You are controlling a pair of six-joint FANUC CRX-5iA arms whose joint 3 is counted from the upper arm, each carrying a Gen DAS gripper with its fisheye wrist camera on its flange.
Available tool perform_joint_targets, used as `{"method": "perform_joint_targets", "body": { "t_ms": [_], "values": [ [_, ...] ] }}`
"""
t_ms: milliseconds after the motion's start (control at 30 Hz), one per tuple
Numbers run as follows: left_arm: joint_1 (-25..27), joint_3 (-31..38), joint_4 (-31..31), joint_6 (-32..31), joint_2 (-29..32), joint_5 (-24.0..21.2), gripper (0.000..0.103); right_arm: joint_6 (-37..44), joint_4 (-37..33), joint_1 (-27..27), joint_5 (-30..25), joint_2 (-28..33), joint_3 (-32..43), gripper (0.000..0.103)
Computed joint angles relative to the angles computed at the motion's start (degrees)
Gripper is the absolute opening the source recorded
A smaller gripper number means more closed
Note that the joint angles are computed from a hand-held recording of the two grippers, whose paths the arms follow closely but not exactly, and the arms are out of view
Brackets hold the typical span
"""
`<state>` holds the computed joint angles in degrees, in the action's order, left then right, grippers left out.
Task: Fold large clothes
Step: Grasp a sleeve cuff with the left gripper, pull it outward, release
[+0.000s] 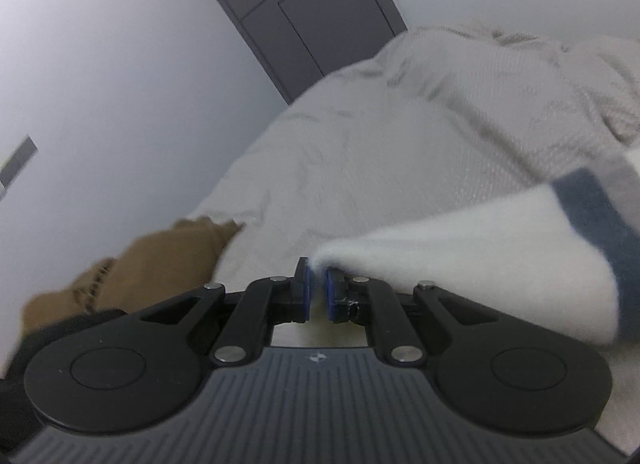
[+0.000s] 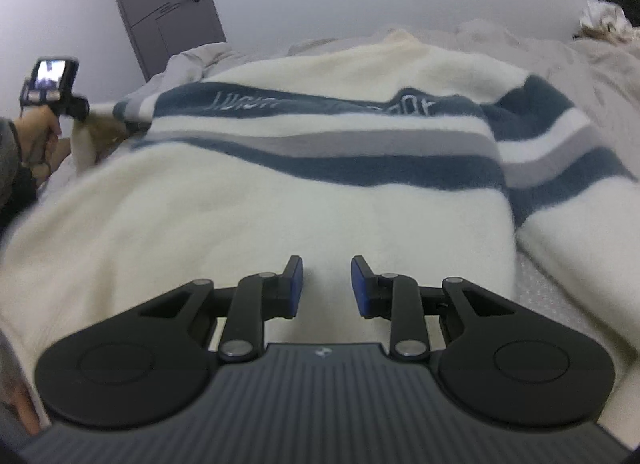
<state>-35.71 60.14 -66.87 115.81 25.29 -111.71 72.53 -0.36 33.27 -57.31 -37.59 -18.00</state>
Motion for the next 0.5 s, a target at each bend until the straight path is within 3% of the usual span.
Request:
{"method": "perform_joint_targets", "body": {
  "t_ms": [167, 233, 267, 300, 400, 500],
  "values": [
    [-0.40, 0.52, 1.41, 5.58, 0.15, -0.29, 0.014, 2.08, -3.64, -3.56, 0.03, 1.19, 0.88, 0.029],
    [-1.16, 2.23, 2.35, 6.82, 0.37, -1.37, 0.032, 1.16, -2.66, -2.67, 0.21, 0.54, 0.40, 0.030],
    [-1.60, 3.41, 2.81, 6.99, 0.32, -2.01, 0.054, 0.74, -2.36, -2.35, 0.20, 0.25, 0.30, 0.031],
    [-1.75, 4.22, 3.13, 7.28, 0.65, -1.79, 0.062, 0.73, -2.51, -2.42, 0.13, -0.12, 0.25, 0.031],
    [-4.99, 5.37, 2.26, 8.24, -0.11, -1.06, 0.062, -2.03, 0.18, 0.03, 0.17, -2.47, -1.06, 0.031],
    [-8.97, 11.41, 1.05, 7.65, 1.56, -4.06, 0.062, -5.33, 3.67, 2.79, 0.50, -4.71, -2.55, 0.031]
  ]
}}
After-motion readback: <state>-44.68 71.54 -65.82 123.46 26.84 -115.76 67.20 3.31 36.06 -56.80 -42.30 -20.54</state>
